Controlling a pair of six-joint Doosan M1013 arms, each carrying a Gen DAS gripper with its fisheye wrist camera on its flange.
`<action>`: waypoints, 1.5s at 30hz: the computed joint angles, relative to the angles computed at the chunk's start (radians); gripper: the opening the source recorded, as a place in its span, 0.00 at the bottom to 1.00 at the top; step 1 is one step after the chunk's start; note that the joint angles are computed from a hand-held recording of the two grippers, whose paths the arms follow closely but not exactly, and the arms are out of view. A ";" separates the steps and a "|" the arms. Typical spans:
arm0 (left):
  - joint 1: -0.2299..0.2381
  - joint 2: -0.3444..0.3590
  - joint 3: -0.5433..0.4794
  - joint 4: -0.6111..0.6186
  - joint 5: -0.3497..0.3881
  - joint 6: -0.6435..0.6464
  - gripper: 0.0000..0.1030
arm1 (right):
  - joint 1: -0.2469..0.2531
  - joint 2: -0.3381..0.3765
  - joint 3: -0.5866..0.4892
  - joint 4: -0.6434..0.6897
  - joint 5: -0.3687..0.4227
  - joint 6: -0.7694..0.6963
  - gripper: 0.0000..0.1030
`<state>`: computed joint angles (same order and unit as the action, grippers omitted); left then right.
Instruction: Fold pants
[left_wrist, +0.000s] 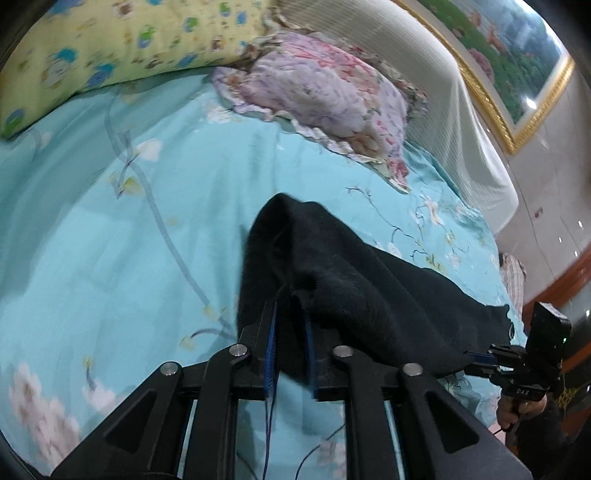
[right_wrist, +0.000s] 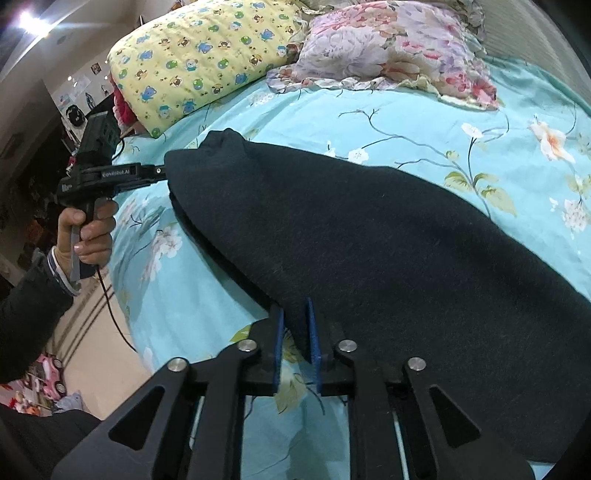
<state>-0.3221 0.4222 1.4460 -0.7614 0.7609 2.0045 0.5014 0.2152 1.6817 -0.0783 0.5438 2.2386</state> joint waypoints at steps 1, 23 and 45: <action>0.001 -0.006 0.007 0.006 -0.007 -0.018 0.19 | -0.002 -0.002 0.002 0.021 -0.005 -0.013 0.26; -0.070 -0.090 0.067 0.310 -0.096 -0.463 0.60 | -0.026 -0.032 0.031 -0.060 -0.097 0.173 0.45; -0.101 -0.017 0.011 0.491 -0.053 -0.698 0.60 | -0.184 0.171 -0.227 0.176 0.211 -0.174 0.50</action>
